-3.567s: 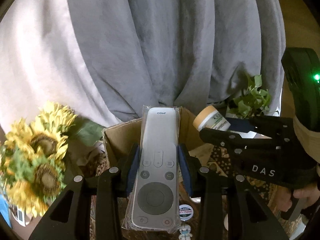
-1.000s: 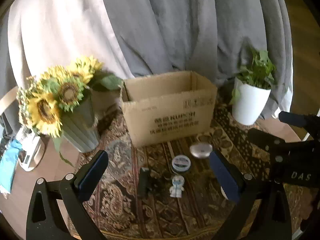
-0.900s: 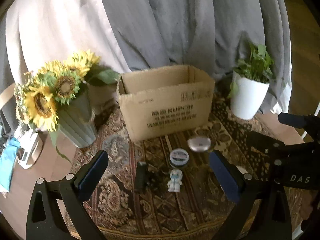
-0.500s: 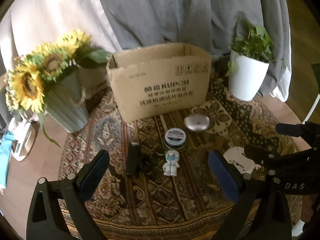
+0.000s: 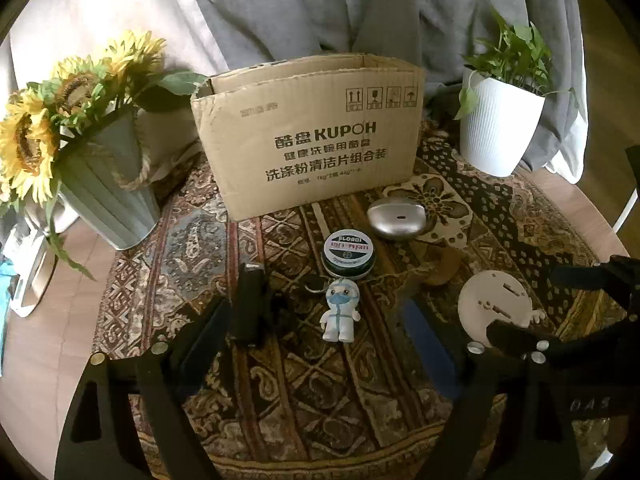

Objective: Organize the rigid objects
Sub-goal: 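Grasp the astronaut figurine with the left tool while the right tool grasps the white antlered disc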

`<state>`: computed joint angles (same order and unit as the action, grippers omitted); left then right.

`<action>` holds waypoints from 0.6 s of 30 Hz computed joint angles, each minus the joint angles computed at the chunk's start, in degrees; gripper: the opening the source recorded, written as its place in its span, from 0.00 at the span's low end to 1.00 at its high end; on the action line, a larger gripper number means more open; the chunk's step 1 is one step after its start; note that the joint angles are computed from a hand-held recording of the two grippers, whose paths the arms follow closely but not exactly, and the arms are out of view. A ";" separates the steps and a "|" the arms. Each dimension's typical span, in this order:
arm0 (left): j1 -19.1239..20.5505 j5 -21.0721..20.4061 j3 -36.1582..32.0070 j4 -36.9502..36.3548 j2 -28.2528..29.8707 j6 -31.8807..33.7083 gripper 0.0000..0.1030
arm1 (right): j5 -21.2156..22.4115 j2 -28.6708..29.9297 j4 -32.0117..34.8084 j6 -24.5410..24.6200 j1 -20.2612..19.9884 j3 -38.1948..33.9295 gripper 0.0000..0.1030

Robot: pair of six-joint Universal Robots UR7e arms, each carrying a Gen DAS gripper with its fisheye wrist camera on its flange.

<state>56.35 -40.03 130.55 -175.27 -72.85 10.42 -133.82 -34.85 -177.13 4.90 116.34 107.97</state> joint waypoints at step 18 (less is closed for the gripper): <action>5.67 -4.88 -4.76 -0.28 7.28 2.56 0.64 | 2.88 4.05 -6.55 -5.67 -2.75 -1.08 0.89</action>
